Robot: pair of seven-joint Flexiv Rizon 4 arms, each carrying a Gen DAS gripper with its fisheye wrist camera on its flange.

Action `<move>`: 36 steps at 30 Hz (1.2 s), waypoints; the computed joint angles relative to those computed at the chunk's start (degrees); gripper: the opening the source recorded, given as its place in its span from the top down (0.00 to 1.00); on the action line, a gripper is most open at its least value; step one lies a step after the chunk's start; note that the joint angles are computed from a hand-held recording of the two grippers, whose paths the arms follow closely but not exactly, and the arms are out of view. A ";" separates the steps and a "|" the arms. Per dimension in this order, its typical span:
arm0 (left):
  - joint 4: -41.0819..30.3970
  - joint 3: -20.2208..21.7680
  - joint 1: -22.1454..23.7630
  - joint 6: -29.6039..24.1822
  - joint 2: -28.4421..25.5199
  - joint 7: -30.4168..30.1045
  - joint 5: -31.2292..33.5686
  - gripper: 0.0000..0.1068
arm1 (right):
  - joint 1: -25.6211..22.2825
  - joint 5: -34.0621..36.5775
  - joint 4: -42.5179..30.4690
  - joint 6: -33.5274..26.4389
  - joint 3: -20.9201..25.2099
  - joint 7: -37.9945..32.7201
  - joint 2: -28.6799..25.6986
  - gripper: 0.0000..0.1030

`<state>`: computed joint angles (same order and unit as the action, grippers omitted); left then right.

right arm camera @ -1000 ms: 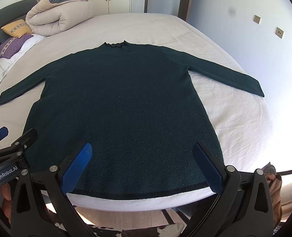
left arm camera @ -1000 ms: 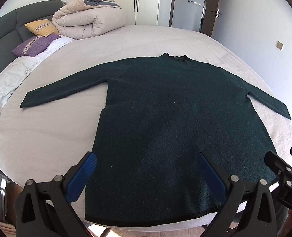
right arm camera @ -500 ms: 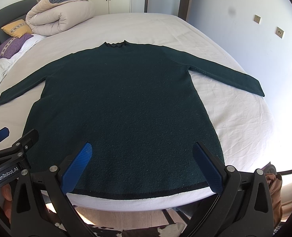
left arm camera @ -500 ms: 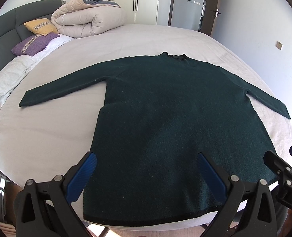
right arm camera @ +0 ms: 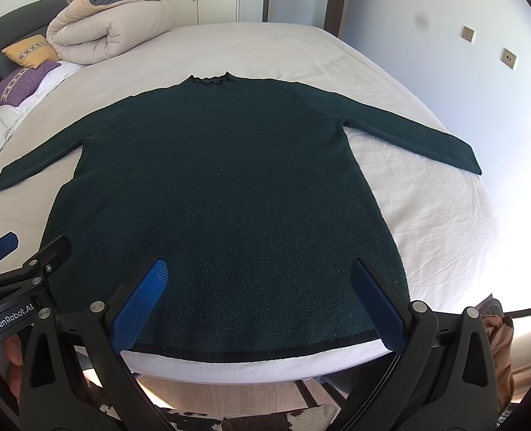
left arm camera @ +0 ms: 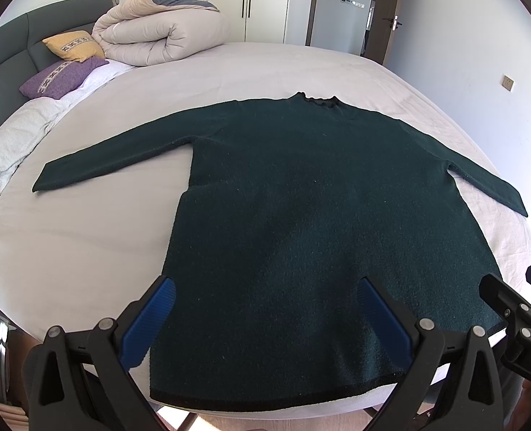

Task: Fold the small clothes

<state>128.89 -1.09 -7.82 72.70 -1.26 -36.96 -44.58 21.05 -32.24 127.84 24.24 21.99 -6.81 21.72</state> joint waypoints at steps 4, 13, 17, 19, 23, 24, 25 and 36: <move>-0.38 -0.01 0.23 -0.36 -0.39 0.19 -0.18 0.04 | 0.09 0.09 0.05 -0.07 0.12 0.11 -0.05 0.00; -1.15 -0.25 1.21 -2.81 -1.59 3.43 -5.07 0.04 | 0.60 0.03 -0.62 -0.38 -0.06 0.31 -1.61 0.00; -3.82 0.05 3.35 -7.56 -3.60 5.71 -10.91 0.04 | 0.24 -0.38 0.07 2.85 -1.06 0.37 -1.33 0.00; -7.14 0.66 5.96 -13.34 -5.98 4.92 -13.22 0.04 | -0.32 -0.33 1.19 7.30 -2.05 0.11 -0.69 0.00; -12.73 -0.44 10.46 -17.40 -10.50 7.33 -23.52 0.04 | -2.92 -1.17 2.99 17.57 -3.52 1.52 -0.25 0.00; -13.58 -1.10 10.88 -16.16 -11.22 9.68 -27.85 0.04 | -3.61 -1.38 3.01 19.06 -3.66 1.79 -0.44 0.00; -14.77 -1.00 10.91 -15.38 -12.13 10.98 -31.31 0.04 | -4.41 -1.91 3.00 21.24 -3.96 2.31 -0.91 0.00; -34.74 -3.92 22.68 -18.95 -29.14 -12.25 -24.11 0.04 | -7.75 -10.34 -6.06 27.24 -6.93 -1.41 -11.60 0.00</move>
